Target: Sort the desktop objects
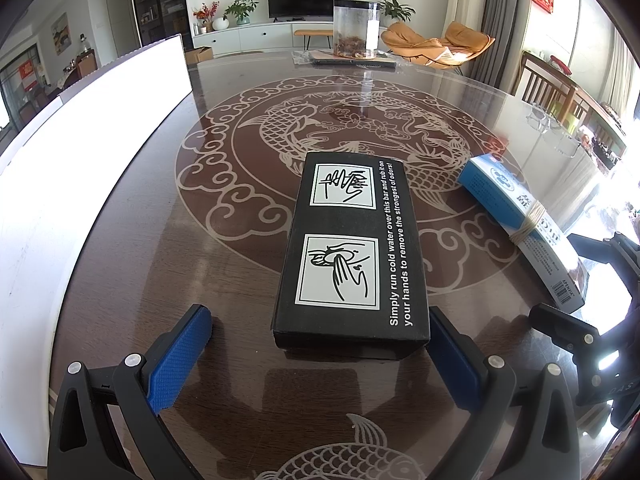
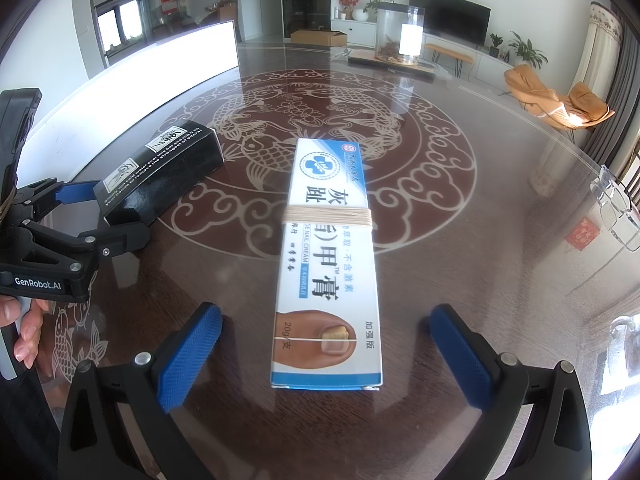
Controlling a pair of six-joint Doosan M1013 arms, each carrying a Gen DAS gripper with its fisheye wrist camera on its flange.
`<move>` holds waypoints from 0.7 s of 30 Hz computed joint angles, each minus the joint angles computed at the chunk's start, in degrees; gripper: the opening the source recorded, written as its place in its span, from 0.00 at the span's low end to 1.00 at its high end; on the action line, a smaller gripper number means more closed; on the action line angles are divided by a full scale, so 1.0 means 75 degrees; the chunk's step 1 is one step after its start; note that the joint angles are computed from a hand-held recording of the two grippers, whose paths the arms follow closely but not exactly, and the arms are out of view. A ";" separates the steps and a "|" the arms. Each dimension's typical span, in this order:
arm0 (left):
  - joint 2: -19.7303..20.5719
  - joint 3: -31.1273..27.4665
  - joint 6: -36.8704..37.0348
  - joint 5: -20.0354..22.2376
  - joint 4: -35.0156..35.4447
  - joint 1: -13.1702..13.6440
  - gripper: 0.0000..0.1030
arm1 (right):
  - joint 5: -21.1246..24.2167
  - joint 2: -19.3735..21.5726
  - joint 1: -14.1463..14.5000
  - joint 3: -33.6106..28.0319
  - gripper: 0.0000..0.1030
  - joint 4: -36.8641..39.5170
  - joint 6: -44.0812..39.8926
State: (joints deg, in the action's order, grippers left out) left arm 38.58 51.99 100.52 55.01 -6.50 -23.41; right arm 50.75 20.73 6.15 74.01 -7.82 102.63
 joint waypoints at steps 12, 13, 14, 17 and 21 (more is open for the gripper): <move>0.0001 -0.0003 0.0002 -0.0001 -0.0007 0.0002 1.00 | 0.0000 0.0000 -0.0001 0.0000 1.00 0.0001 -0.0001; -0.0004 0.0005 -0.0006 -0.0013 0.0004 0.0001 1.00 | 0.0001 0.0001 0.0003 -0.0002 1.00 -0.0002 0.0004; -0.0007 0.0013 -0.0012 -0.0015 0.0007 0.0002 1.00 | 0.0000 0.0000 0.0001 -0.0001 1.00 -0.0001 0.0002; -0.0001 0.0001 -0.0024 -0.0006 0.0028 0.0000 1.00 | 0.0001 0.0001 0.0003 -0.0002 1.00 -0.0002 0.0004; 0.0004 -0.0009 -0.0032 -0.0001 0.0038 0.0002 1.00 | 0.0002 0.0001 0.0005 -0.0002 1.00 -0.0004 0.0006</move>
State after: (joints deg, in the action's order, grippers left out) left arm 38.61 51.91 100.28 55.00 -6.22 -23.39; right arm 50.77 20.74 6.18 73.99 -7.84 102.68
